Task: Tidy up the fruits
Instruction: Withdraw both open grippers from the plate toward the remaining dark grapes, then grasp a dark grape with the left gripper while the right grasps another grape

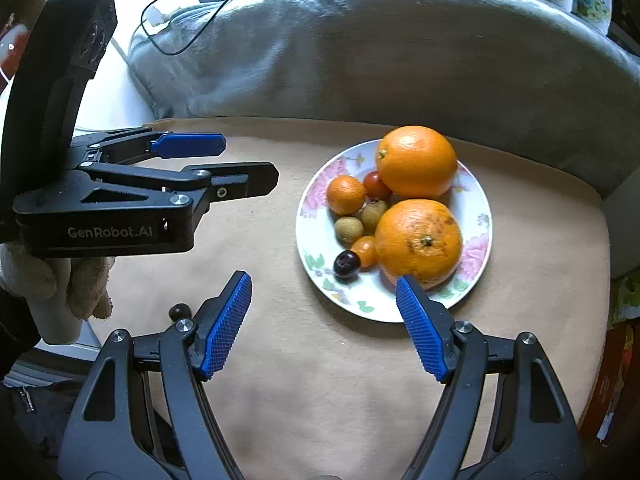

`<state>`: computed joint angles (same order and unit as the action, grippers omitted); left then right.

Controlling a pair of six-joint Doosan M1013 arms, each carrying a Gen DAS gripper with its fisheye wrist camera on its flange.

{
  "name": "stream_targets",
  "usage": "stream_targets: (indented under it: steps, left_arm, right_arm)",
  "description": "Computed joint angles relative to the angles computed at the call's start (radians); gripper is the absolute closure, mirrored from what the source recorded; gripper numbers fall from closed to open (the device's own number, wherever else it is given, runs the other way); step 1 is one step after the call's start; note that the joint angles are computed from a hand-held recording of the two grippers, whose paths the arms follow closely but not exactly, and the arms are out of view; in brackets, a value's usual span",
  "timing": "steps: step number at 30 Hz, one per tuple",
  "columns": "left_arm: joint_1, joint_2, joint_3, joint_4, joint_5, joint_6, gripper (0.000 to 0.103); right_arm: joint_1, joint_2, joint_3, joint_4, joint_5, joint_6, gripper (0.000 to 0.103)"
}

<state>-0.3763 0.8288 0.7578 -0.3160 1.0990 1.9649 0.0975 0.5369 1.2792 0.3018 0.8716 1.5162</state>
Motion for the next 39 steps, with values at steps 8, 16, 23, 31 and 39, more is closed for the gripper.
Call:
stream_targets:
  steps: [8,16,23,31,39]
  left_arm:
    - [0.017,-0.036,0.059,0.011,-0.043,-0.020,0.032]
    - [0.042,-0.076,0.126,0.017,-0.097,-0.049,0.032]
    - [0.077,-0.103,0.186,0.054,-0.125,-0.120,0.032]
    - [0.124,-0.116,0.238,0.099,-0.123,-0.226,0.033]
    - [0.155,-0.110,0.279,0.104,-0.095,-0.313,0.040]
  right_arm:
    - [0.018,0.006,-0.014,0.018,0.004,-0.035,0.026]
    - [0.032,0.003,-0.011,0.060,-0.029,-0.045,0.026]
    - [0.058,0.019,-0.023,0.087,-0.035,-0.079,0.026]
    - [0.101,0.068,-0.078,0.079,0.045,-0.153,0.026]
    - [0.131,0.109,-0.116,0.092,0.128,-0.202,0.026]
